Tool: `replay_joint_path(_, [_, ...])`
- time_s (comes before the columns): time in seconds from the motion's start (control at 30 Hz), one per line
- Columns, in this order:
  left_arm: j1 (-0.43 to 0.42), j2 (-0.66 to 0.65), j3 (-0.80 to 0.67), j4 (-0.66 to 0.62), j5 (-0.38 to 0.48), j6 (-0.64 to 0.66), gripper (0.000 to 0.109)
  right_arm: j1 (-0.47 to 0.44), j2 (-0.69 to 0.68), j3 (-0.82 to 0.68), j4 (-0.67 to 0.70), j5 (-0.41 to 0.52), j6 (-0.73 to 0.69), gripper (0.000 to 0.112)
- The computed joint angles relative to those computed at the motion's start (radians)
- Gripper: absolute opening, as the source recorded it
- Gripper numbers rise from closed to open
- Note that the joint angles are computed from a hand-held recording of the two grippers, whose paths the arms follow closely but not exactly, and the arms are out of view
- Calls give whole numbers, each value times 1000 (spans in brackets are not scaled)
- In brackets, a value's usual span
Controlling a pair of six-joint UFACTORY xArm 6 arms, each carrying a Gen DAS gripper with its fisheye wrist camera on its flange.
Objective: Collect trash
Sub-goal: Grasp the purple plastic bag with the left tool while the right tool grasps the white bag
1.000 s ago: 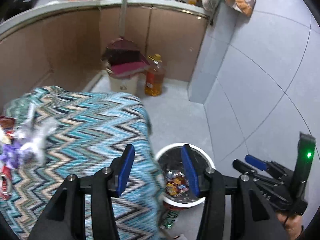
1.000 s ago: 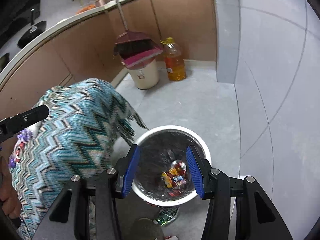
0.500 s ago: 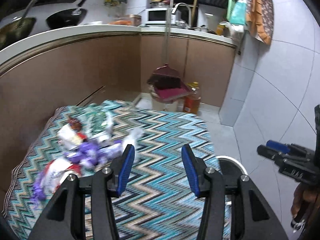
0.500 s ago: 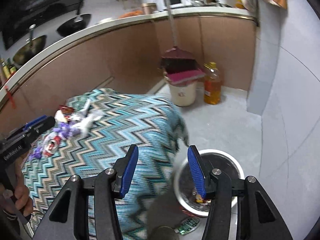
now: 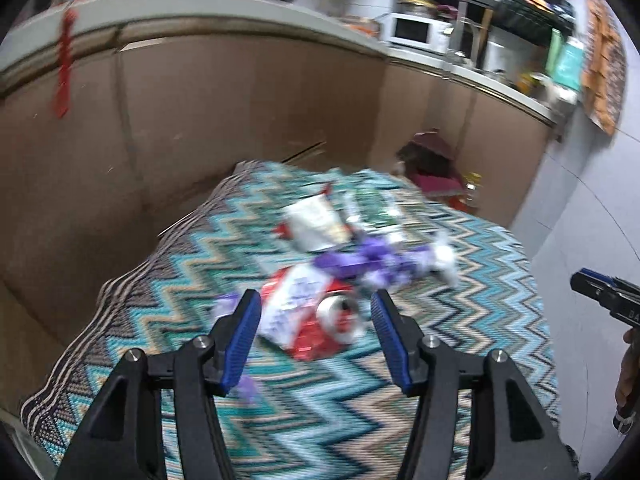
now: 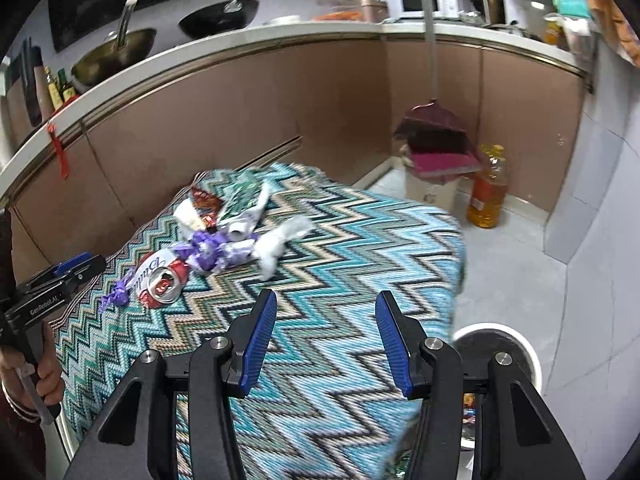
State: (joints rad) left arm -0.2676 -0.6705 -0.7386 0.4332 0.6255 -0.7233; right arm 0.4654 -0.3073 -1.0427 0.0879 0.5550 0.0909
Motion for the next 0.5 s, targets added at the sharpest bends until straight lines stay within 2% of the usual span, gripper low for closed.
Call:
replay_joint_path(0.23, [128,8,80,-86,-38,56,55,52,190,-135,14,1,-8,51])
replay_joint_path(0.5, [189,52,117,-136,-60,93,55,70,424,-327,42,17,0,51])
